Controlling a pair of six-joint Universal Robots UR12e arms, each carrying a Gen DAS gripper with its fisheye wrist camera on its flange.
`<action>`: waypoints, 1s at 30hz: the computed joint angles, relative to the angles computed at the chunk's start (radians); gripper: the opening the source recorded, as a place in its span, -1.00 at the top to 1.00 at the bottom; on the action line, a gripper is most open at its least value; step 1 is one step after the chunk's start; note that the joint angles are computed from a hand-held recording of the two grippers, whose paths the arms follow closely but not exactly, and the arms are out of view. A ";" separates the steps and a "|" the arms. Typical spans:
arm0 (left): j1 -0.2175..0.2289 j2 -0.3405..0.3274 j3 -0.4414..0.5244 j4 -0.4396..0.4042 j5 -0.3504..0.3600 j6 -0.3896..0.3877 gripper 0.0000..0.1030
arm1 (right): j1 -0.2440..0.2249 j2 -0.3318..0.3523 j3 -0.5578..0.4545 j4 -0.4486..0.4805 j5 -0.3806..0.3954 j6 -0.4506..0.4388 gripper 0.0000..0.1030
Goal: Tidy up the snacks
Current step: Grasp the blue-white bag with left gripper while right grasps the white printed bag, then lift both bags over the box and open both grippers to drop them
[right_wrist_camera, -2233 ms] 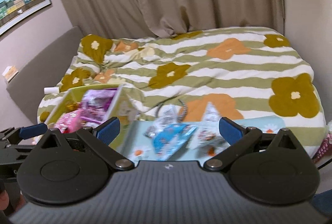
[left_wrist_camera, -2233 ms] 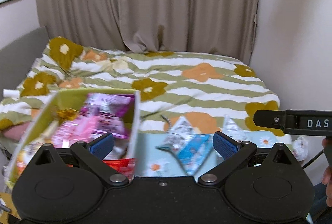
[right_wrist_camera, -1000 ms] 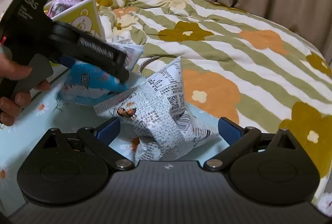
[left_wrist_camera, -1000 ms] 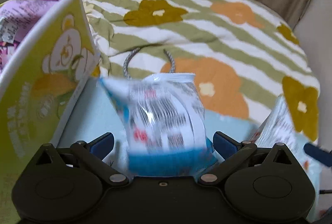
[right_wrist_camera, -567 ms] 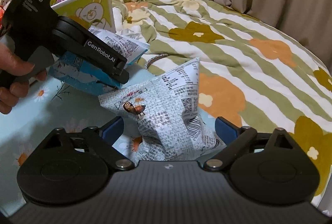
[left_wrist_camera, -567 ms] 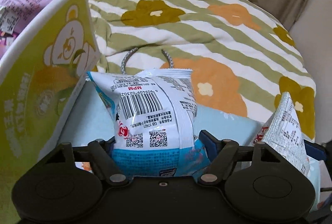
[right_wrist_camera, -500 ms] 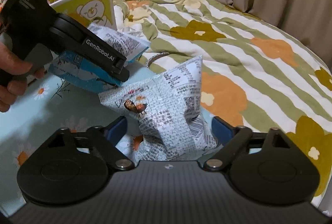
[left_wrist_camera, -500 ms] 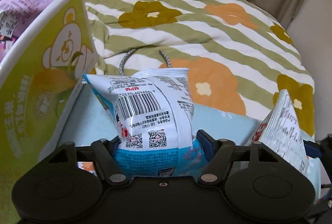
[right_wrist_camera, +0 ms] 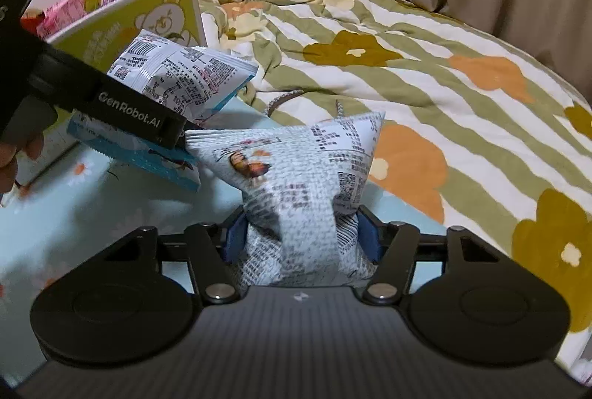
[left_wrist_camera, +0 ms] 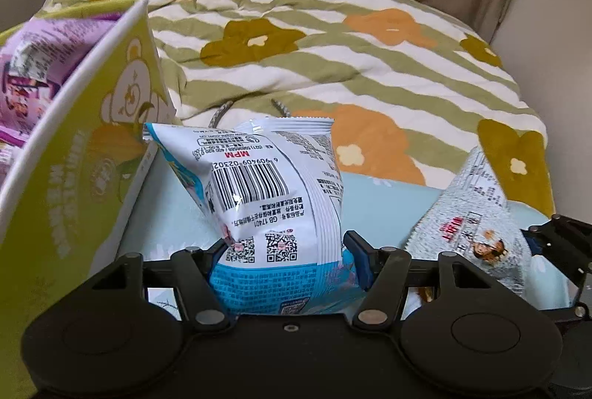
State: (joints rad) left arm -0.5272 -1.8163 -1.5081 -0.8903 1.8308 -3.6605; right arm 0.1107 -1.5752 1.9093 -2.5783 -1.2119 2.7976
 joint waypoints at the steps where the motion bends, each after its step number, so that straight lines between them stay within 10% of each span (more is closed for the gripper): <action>1: -0.002 0.003 -0.001 0.005 0.001 0.002 -0.29 | 0.000 -0.005 0.001 0.003 0.000 0.014 -0.45; 19: -0.027 0.160 -0.080 0.144 -0.014 0.040 -0.29 | 0.044 -0.122 -0.032 0.033 -0.067 0.254 -0.44; 30: -0.015 0.313 -0.182 0.214 0.093 -0.006 -0.29 | 0.124 -0.129 -0.124 0.079 -0.080 0.373 -0.44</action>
